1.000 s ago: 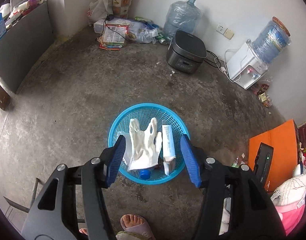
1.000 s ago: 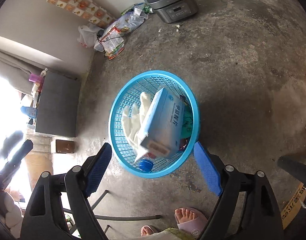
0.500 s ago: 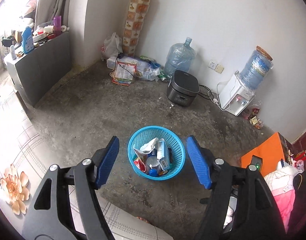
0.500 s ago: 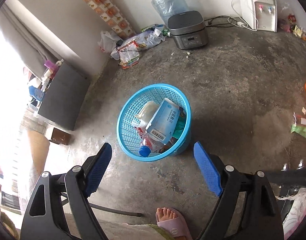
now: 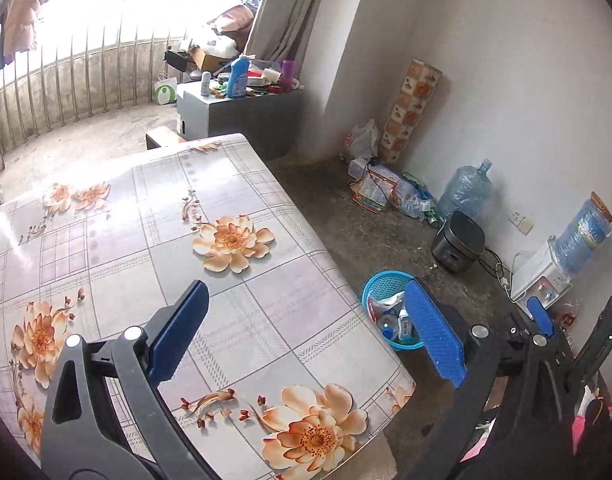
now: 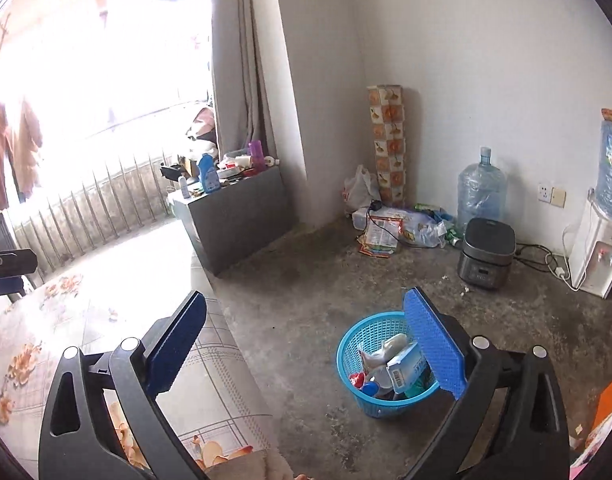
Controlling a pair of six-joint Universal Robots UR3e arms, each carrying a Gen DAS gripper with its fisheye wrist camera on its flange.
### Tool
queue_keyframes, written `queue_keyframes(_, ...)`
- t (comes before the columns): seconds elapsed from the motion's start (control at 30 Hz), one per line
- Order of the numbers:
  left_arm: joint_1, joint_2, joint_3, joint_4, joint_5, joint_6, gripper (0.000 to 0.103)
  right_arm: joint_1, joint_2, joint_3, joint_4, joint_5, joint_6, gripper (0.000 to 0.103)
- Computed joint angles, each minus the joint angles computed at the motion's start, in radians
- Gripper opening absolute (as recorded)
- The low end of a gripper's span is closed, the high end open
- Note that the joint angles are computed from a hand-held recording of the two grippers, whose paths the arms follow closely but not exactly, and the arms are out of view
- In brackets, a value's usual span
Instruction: Collect trash
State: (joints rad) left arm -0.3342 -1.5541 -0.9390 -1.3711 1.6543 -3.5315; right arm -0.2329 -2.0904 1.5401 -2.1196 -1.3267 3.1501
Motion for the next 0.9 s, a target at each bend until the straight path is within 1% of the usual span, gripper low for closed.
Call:
queue_keyframes(0.03, -0.003, 0.035, -0.037, -0.010, 0.034, -0.012, 0.094, 0.060, 0.018, -0.020, -0.012, -0.040, 0.003, 0.096)
queue_keyframes(0.1, -0.054, 0.063, -0.061, -0.061, 0.183, -0.048, 0.094, 0.181, 0.058, -0.075, -0.012, -0.122, 0.015, 0.096)
queue_keyframes(0.17, -0.080, 0.118, -0.132, -0.055, 0.283, -0.051, 0.094, 0.298, 0.098, -0.121, -0.016, -0.202, 0.036, 0.096)
queue_keyframes(0.2, -0.082, 0.156, -0.182, -0.035, 0.312, -0.040, 0.094, 0.373, 0.124, -0.143, -0.023, -0.269, 0.052, 0.096)
queue_keyframes(0.27, -0.070, 0.229, -0.266, 0.000, 0.315, -0.009, 0.094, 0.499, 0.168, -0.180, -0.037, -0.380, 0.066, 0.096)
queue_keyframes(0.3, -0.069, 0.255, -0.294, 0.003, 0.327, -0.005, 0.094, 0.560, 0.191, -0.202, -0.037, -0.433, 0.070, 0.096)
queue_keyframes(0.33, -0.081, 0.268, -0.310, -0.007, 0.362, -0.017, 0.094, 0.614, 0.214, -0.228, -0.031, -0.480, 0.074, 0.096)
queue_keyframes(0.37, -0.095, 0.281, -0.322, -0.025, 0.394, -0.030, 0.094, 0.660, 0.234, -0.252, -0.023, -0.513, 0.080, 0.096)
queue_keyframes(0.47, -0.112, 0.314, -0.337, -0.091, 0.420, -0.078, 0.094, 0.762, 0.286, -0.330, 0.037, -0.582, 0.113, 0.096)
queue_keyframes(0.57, -0.110, 0.340, -0.345, -0.135, 0.381, -0.137, 0.094, 0.806, 0.316, -0.390, 0.124, -0.600, 0.143, 0.096)
queue_keyframes(0.67, -0.097, 0.349, -0.348, -0.183, 0.329, -0.181, 0.094, 0.773, 0.310, -0.420, 0.216, -0.535, 0.161, 0.096)
queue_keyframes(0.73, -0.107, 0.333, -0.342, -0.211, 0.322, -0.213, 0.094, 0.756, 0.295, -0.425, 0.277, -0.502, 0.179, 0.096)
queue_keyframes(0.8, -0.110, 0.324, -0.347, -0.226, 0.311, -0.236, 0.094, 0.715, 0.279, -0.415, 0.322, -0.465, 0.171, 0.096)
queue_keyframes(0.9, -0.099, 0.316, -0.352, -0.242, 0.287, -0.268, 0.094, 0.684, 0.272, -0.423, 0.397, -0.445, 0.149, 0.096)
